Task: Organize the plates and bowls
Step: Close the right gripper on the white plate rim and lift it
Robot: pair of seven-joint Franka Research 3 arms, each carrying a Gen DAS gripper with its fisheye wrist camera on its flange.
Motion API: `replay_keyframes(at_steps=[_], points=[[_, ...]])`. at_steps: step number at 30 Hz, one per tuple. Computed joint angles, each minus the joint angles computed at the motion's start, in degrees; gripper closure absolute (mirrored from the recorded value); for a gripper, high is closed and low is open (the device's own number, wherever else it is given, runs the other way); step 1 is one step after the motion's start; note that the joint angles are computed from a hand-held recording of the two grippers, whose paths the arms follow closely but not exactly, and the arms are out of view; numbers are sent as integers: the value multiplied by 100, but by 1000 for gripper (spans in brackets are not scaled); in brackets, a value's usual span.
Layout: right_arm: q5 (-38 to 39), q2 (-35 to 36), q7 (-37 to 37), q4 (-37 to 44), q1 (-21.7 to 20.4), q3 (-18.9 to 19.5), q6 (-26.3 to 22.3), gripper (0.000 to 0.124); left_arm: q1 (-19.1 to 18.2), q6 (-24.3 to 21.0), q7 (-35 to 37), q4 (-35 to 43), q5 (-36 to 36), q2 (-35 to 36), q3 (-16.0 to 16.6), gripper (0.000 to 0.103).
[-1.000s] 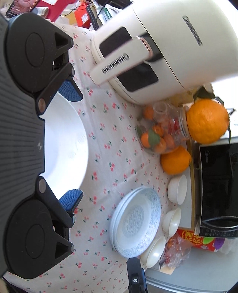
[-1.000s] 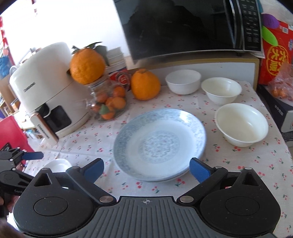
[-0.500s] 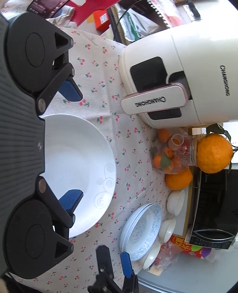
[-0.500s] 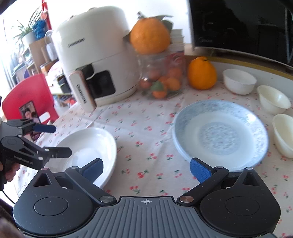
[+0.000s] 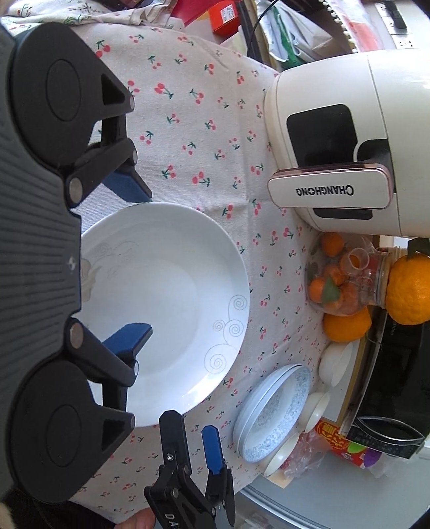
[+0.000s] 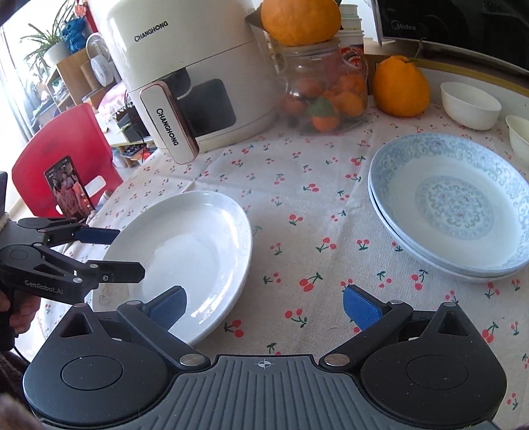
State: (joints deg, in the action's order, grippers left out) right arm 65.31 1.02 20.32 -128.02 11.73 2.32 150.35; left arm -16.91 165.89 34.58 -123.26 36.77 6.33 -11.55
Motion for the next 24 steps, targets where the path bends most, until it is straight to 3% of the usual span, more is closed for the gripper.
replay_keyframes(at_steps=[4, 12, 24], points=[[-339, 24, 233, -34, 24, 23, -2, 22, 40, -35, 311, -16, -404, 20, -76, 34], [-204, -190, -456, -311, 174, 67, 13, 26, 41, -5, 229, -83, -493, -35, -46, 53], [-390, -175, -211, -315, 234, 43, 249, 45, -130, -44, 751, 304, -726, 297, -106, 61]])
